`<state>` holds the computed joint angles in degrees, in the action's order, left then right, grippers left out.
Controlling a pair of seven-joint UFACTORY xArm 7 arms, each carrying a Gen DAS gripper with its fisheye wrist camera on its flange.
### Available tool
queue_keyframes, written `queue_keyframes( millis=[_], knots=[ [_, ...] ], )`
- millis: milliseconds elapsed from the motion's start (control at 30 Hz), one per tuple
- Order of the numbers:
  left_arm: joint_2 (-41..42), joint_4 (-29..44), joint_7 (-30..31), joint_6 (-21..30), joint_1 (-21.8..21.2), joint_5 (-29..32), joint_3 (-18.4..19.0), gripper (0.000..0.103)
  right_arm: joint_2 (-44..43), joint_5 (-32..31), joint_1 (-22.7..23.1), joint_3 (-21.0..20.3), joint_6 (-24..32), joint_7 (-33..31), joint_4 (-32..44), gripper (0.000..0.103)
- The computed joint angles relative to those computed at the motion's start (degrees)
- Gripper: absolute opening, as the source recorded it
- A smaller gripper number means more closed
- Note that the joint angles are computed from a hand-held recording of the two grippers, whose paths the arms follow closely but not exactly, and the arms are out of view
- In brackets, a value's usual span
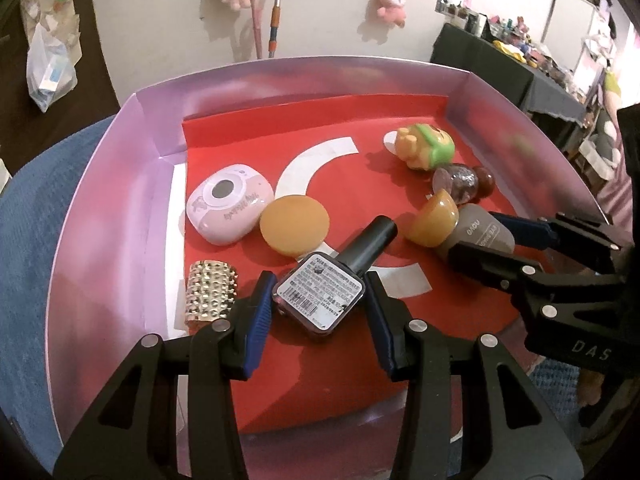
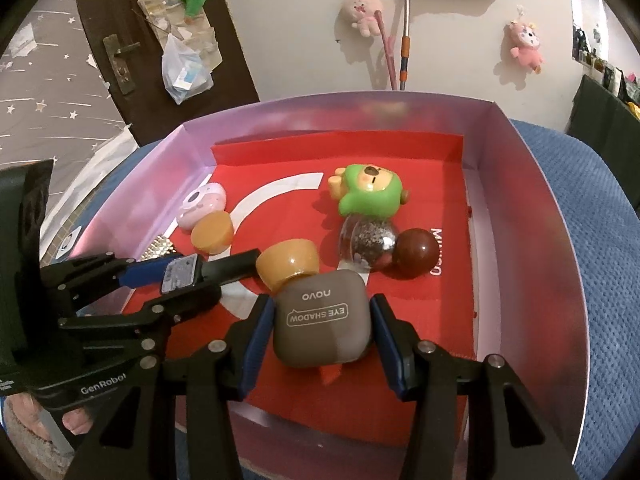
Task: Organize rigid objects
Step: 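Carry the nail polish with the left tool into the box while the right tool carries the compact there, then open both tools to release the nail polish and compact on the box floor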
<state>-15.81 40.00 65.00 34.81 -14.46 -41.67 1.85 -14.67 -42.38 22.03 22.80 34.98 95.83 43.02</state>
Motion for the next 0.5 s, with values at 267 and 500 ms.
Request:
queue_keyframes(
  millis=[267, 500],
  knots=[
    [-0.2, -0.2, -1.4, -0.3, 0.1, 1.0, -0.3, 0.042, 0.4, 0.1, 0.1, -0.2, 0.4, -0.6, 0.3, 0.053],
    [0.3, 0.4, -2.0, 0.0, 0.0, 1.2, -0.3, 0.042, 0.4, 0.2, 0.3, -0.3, 0.5, -0.7, 0.3, 0.053]
  ],
)
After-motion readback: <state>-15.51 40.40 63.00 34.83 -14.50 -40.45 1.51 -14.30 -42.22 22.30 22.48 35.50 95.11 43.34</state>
